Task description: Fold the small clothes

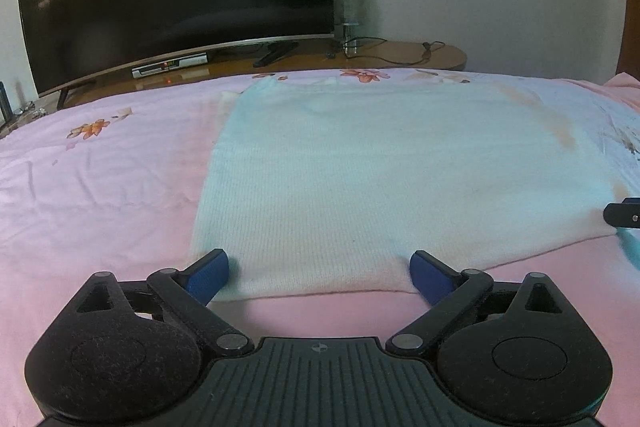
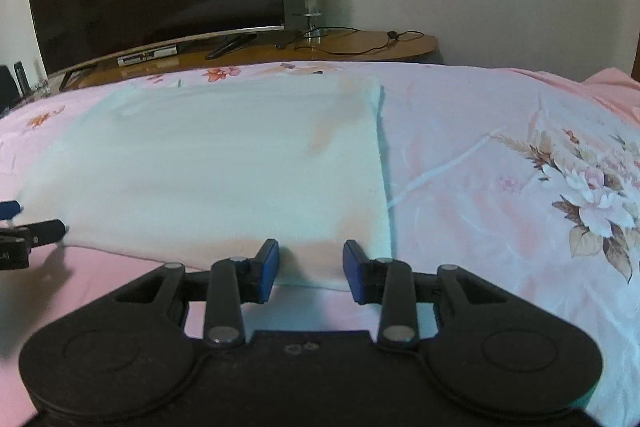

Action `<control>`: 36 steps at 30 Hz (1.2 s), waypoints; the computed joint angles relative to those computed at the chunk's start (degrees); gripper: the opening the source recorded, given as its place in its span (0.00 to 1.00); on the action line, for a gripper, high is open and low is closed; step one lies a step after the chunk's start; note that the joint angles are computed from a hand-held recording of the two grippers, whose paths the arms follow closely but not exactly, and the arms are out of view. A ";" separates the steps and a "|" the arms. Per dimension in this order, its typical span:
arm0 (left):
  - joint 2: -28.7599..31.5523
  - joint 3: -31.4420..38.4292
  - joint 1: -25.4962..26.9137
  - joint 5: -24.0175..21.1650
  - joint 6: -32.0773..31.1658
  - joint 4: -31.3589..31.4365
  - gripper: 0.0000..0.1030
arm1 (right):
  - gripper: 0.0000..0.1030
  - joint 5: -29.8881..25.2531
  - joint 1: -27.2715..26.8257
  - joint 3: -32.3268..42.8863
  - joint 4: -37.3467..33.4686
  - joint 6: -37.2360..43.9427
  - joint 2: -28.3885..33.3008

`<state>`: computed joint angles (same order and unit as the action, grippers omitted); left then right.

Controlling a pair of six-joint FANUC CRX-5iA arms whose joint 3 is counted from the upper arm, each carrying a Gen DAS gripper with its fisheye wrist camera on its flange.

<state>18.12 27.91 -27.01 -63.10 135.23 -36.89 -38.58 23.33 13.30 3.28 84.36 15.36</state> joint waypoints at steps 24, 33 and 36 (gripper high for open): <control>-0.73 1.05 -1.17 -6.23 0.35 -1.42 0.96 | 0.36 -0.36 -0.42 0.94 -0.52 -3.31 -0.51; -10.60 -10.78 3.04 5.56 16.60 8.19 0.90 | 0.37 -1.38 -1.14 0.12 -6.14 1.08 -4.01; -15.07 -21.30 9.18 19.73 27.29 19.02 0.80 | 0.37 -2.07 -0.73 0.48 -7.88 2.80 -4.67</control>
